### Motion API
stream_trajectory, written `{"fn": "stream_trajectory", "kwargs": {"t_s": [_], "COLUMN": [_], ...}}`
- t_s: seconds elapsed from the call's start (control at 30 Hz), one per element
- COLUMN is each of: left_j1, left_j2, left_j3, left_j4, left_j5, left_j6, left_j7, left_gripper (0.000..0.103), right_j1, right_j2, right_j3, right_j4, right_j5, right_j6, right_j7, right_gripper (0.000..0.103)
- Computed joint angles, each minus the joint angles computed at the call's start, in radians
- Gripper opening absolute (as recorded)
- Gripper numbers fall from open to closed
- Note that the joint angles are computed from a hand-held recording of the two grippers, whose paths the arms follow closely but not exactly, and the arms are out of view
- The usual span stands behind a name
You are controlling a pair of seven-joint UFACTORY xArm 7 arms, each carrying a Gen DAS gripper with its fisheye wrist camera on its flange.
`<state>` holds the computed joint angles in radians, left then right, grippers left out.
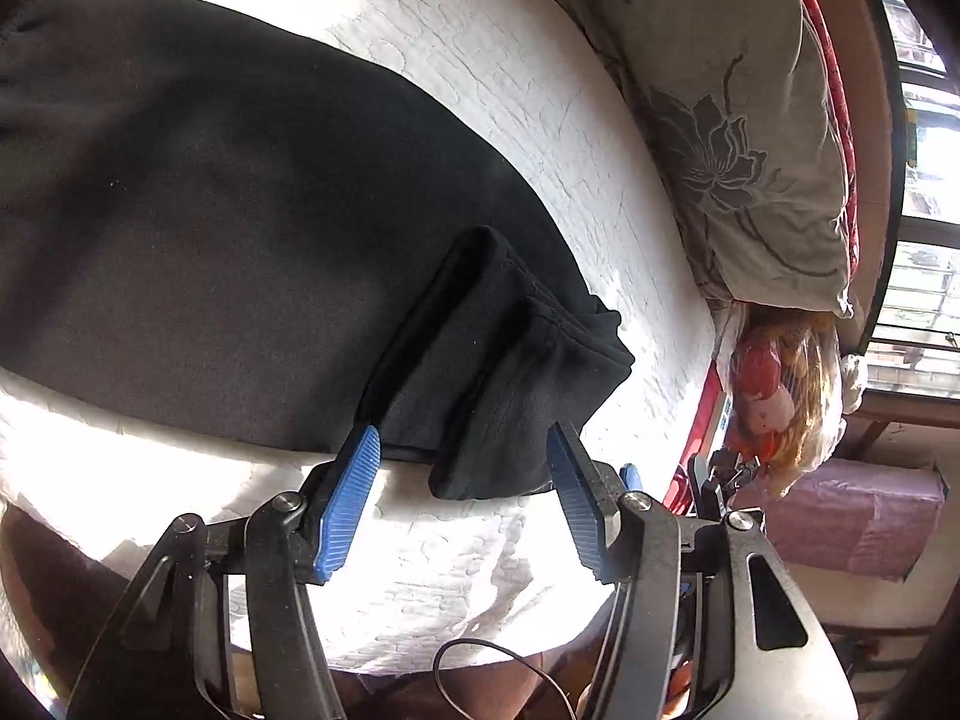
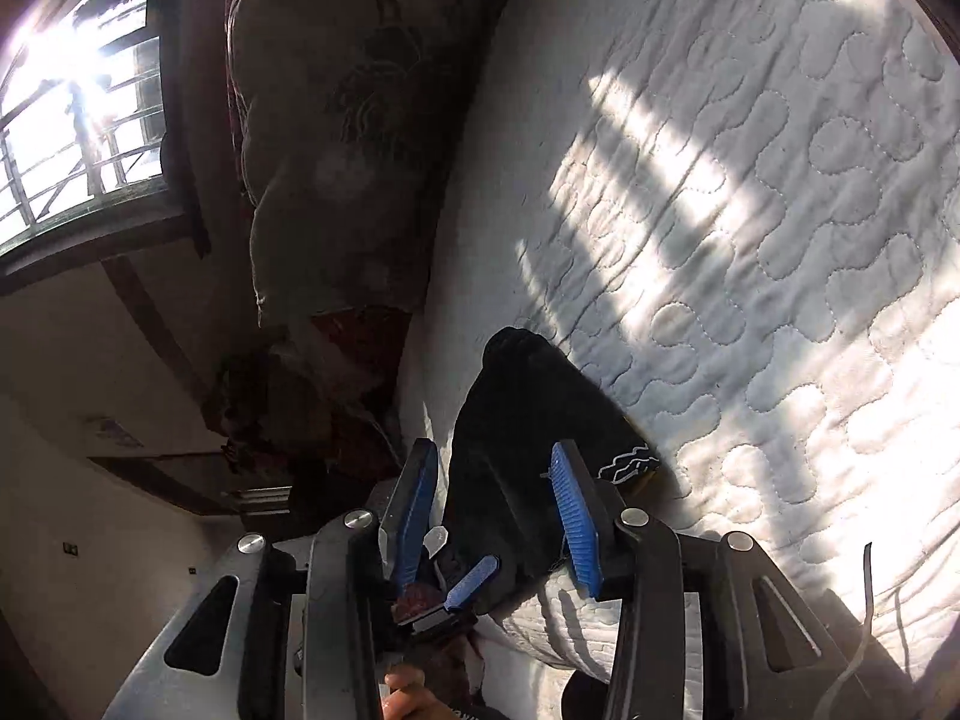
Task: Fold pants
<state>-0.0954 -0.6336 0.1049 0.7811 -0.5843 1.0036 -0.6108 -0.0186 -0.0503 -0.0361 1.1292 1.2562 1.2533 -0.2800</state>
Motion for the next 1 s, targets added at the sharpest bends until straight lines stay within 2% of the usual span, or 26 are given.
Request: {"fn": "stream_trajectory", "kwargs": {"t_s": [0.13,0.27,0.4,0.47,0.7,0.8,0.83,0.87,0.9,0.93,0.97,1.0], "left_j1": [-0.044,-0.085,-0.102,-0.116,-0.142,-0.145,-0.138,-0.135,-0.129,-0.121,-0.120,-0.122], "left_j2": [-0.037,-0.080,-0.054,-0.041,-0.013,0.000,-0.010,-0.009,-0.003,0.006,0.014,0.017], "left_j3": [-0.002,-0.001,-0.002,0.003,0.006,0.010,0.011,0.010,0.007,0.001,0.002,0.007], "left_j4": [-0.065,-0.146,-0.154,-0.153,-0.136,-0.133,-0.142,-0.143,-0.139,-0.131,-0.125,-0.123], "left_j5": [-0.100,-0.225,-0.278,-0.312,-0.348,-0.363,-0.357,-0.356,-0.345,-0.327,-0.320,-0.323], "left_j6": [-0.016,-0.087,-0.148,-0.187,-0.230,-0.244,-0.242,-0.246,-0.247,-0.245,-0.244,-0.245], "left_j7": [-0.018,-0.039,-0.064,-0.060,-0.066,-0.065,-0.070,-0.074,-0.086,-0.103,-0.106,-0.099], "left_gripper": [0.057,0.057,0.057,0.057,0.057,0.057,0.057,0.056,0.051,0.037,0.029,0.014], "right_j1": [0.022,0.033,0.038,0.035,0.046,0.076,0.084,0.098,0.109,0.116,0.120,0.123], "right_j2": [0.099,0.169,0.212,0.191,0.247,0.250,0.249,0.254,0.256,0.264,0.272,0.276], "right_j3": [0.037,0.075,0.105,0.111,0.122,0.137,0.140,0.145,0.147,0.151,0.153,0.154], "right_j4": [0.132,0.228,0.288,0.269,0.367,0.399,0.407,0.423,0.432,0.443,0.456,0.463], "right_j5": [-0.068,-0.135,-0.181,-0.194,-0.300,-0.407,-0.442,-0.485,-0.528,-0.556,-0.575,-0.589], "right_j6": [0.019,0.015,0.008,0.005,0.019,-0.014,-0.024,-0.032,-0.039,-0.036,-0.029,-0.032], "right_j7": [0.038,0.078,0.110,0.108,0.188,0.201,0.196,0.204,0.210,0.212,0.215,0.221], "right_gripper": [0.047,0.047,0.047,0.048,0.048,0.048,0.046,0.039,0.032,0.020,0.013,0.011]}}
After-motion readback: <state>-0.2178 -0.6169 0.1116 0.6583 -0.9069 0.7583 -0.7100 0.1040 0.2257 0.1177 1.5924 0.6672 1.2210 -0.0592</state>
